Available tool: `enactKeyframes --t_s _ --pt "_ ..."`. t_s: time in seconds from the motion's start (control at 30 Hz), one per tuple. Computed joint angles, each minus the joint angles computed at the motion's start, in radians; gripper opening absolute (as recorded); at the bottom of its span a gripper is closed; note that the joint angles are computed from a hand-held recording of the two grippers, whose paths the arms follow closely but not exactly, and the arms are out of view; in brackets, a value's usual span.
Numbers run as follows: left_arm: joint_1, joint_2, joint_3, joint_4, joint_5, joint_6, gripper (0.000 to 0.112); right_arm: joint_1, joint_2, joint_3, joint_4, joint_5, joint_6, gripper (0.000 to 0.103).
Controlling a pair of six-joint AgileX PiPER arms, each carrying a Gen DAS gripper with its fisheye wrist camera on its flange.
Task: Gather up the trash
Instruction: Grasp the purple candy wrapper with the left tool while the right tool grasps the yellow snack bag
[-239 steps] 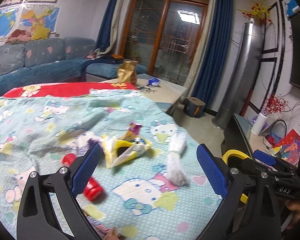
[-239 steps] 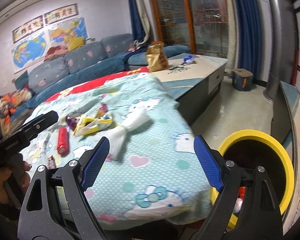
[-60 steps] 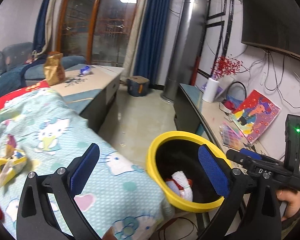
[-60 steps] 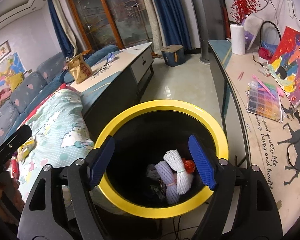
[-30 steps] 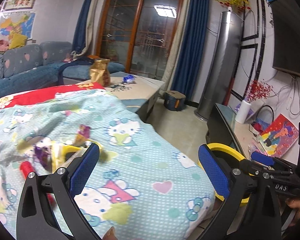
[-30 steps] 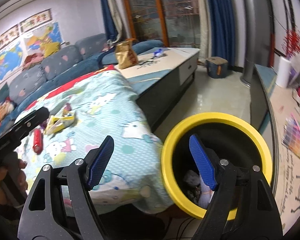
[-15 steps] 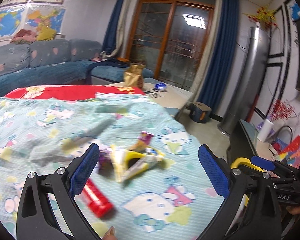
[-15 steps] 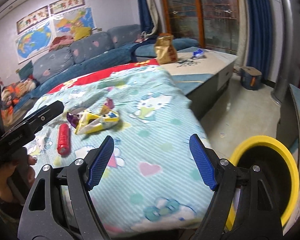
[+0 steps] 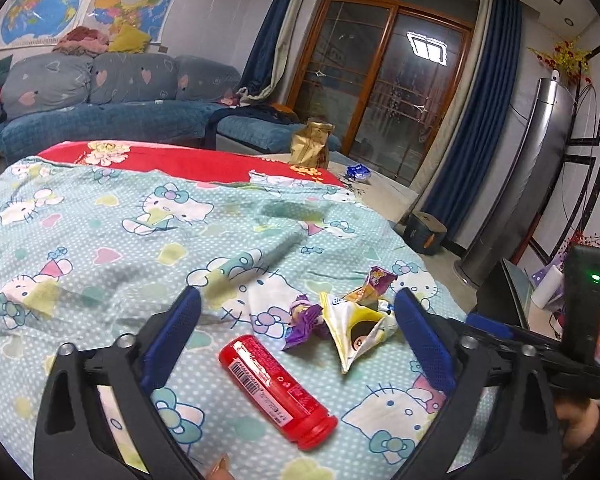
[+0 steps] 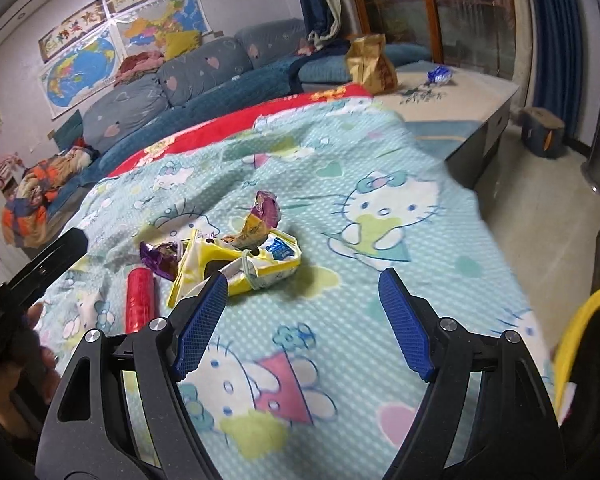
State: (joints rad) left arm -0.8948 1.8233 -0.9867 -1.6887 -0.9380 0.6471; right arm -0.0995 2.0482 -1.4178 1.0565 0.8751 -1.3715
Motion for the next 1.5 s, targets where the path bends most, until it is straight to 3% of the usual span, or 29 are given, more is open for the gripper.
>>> enactKeyframes --t_s 0.33,0.5,0.63,0.8,0.9,1.03,1.2,1.5 --pt "0.130 -0.002 0.055 0.171 0.251 -0.142 0.063 0.076 0.129 -0.154 -0.065 0.049 0.151 0.069" --pt "0.179 0.026 0.036 0.227 0.336 -0.160 0.055 0.084 0.191 -0.225 -0.074 0.124 0.171 0.063" --pt "0.222 0.054 0.011 0.230 0.400 -0.161 0.046 0.081 0.214 -0.253 -0.061 0.170 0.177 0.047" --pt "0.240 0.067 0.012 0.269 0.429 -0.221 0.023 0.066 0.189 -0.206 -0.040 0.165 0.154 0.039" --pt "0.235 0.071 0.009 0.276 0.430 -0.220 0.023 0.043 0.172 -0.172 -0.019 0.166 0.132 0.032" --pt "0.215 0.068 0.016 0.306 0.412 -0.256 0.021 0.014 0.128 -0.089 0.011 0.137 0.063 0.032" --pt "0.177 0.054 0.031 0.322 0.367 -0.287 0.019 -0.040 0.105 -0.054 0.010 0.159 0.046 0.031" --pt "0.115 0.036 -0.009 0.269 0.323 -0.192 0.018 -0.119 0.042 -0.010 -0.080 0.201 0.036 0.031"
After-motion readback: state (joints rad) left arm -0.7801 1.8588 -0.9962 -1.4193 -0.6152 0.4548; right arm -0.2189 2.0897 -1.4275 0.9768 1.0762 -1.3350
